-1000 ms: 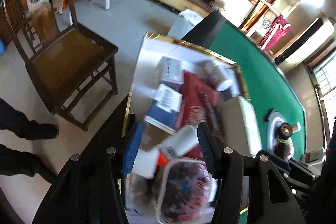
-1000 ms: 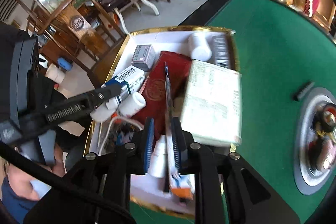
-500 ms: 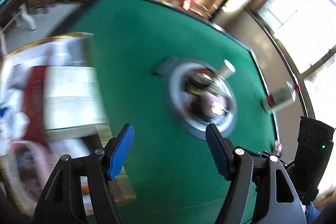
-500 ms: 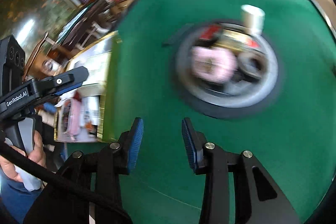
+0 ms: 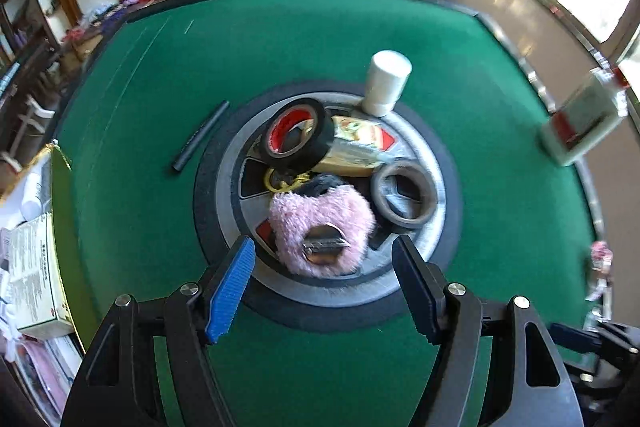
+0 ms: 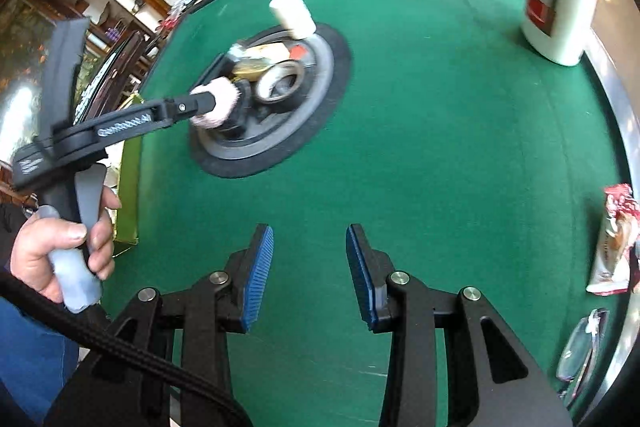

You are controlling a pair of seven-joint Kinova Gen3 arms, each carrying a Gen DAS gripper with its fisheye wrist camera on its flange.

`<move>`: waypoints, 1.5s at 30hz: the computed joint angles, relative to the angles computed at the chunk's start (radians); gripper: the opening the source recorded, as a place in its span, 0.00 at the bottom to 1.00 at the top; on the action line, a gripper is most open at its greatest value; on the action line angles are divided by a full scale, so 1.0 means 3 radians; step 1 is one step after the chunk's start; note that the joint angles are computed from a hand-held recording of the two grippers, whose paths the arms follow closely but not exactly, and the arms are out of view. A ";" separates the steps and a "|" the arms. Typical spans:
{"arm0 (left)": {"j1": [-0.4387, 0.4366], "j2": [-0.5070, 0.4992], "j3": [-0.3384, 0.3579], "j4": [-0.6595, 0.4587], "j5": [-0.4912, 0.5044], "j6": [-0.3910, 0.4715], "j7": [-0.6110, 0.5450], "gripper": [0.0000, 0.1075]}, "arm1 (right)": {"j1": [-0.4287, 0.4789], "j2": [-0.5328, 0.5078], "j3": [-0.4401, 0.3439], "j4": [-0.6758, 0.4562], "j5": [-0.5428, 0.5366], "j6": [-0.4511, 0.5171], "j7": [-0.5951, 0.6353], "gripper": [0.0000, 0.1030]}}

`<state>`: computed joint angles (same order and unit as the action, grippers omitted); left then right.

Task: Organize objects
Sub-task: 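Move both grippers back over the turntable toward the pink plush toy, then grasp the pink plush toy with the left gripper while the right grasps a black tape roll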

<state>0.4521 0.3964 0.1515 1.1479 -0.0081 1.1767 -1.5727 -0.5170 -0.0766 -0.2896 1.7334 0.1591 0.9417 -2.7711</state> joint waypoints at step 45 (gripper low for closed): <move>-0.1089 -0.0744 -0.0156 0.1303 0.1594 -0.0297 -0.0482 0.60 | -0.0263 0.0878 0.0523 -0.0837 0.0217 0.0323 0.1086 0.56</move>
<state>0.1254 0.1732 0.1047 1.5388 0.4701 1.0877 -1.7171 -0.5959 0.1868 -0.1327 1.4824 0.2242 1.0384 -2.4453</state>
